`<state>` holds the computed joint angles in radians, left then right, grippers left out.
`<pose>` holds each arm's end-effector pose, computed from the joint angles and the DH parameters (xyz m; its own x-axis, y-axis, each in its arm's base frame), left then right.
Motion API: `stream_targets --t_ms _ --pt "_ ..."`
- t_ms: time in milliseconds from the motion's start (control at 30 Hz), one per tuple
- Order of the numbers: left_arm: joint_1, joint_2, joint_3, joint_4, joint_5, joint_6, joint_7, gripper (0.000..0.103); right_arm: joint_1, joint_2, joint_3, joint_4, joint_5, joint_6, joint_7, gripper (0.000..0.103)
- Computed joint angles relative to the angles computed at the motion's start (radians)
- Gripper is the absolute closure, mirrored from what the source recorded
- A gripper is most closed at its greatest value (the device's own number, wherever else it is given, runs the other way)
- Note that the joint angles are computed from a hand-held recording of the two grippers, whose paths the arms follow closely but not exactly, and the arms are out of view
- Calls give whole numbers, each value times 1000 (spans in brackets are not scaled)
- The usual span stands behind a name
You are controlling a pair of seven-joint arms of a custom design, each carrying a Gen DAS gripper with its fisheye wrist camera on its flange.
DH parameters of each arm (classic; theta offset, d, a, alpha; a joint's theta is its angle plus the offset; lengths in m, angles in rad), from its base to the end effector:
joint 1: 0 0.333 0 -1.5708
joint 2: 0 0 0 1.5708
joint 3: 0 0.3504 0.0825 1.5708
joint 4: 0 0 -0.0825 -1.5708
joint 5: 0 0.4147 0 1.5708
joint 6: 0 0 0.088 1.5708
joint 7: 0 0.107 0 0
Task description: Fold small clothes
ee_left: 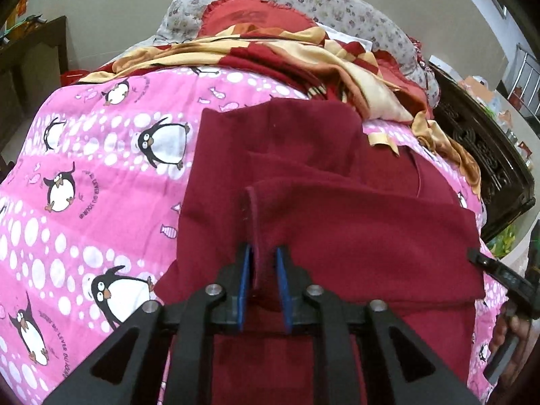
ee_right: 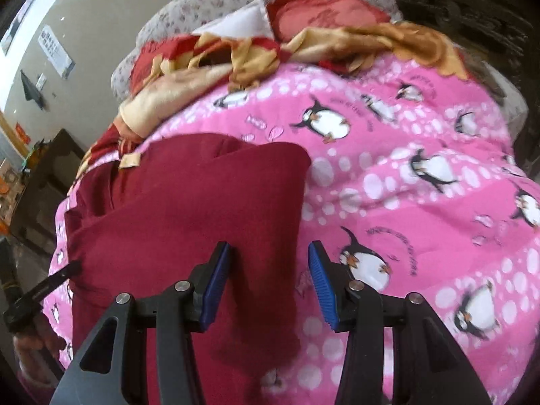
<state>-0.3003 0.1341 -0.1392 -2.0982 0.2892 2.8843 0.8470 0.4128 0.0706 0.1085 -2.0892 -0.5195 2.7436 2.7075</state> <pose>0.5732 -0.2845 0.4471 -0.0378 -0.9726 0.2294 -0.8131 -0.1035 -0.5728 0.5346 0.3283 0.4702 -0.1152 -0.9637 -0.2409 -0.7949 0.2349 -0.5595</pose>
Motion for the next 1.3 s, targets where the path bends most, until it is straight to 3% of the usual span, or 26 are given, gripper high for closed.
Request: stream_targets --t_ms 100,200,267,367,467,600,667,800,1033,1300 --pt "-2 -13 8 -16 20 -3 -18 54 15 -25 -11 -2 -153 -88 138 85" --pt "-9 -27 21 -33 106 4 -99 52 8 -73 1 -29 -188 -179 241 85" --pt "-17 -29 31 -29 193 -3 -176 52 -8 -114 5 -77 -187 -84 245 85" --pt "-21 -19 29 -7 293 -20 -250 45 -13 -125 26 -78 -170 -11 165 85" --pt "-18 3 14 17 290 -54 -237 45 4 -95 44 -56 -93 19 28 84" --pt "-21 28 7 37 274 -104 -201 45 29 -39 51 -32 17 -92 -84 84" --pt "-25 22 12 33 281 -98 -204 45 28 -60 40 -73 -6 -32 -36 84" --pt "-29 8 26 37 331 -77 -265 44 28 -76 43 -42 -70 -58 -8 82" --pt "-34 65 31 132 371 -136 -271 42 39 20 28 102 -157 -68 8 77" --pt "-44 129 49 180 277 -153 -195 38 74 154 -31 232 -168 -119 39 74"
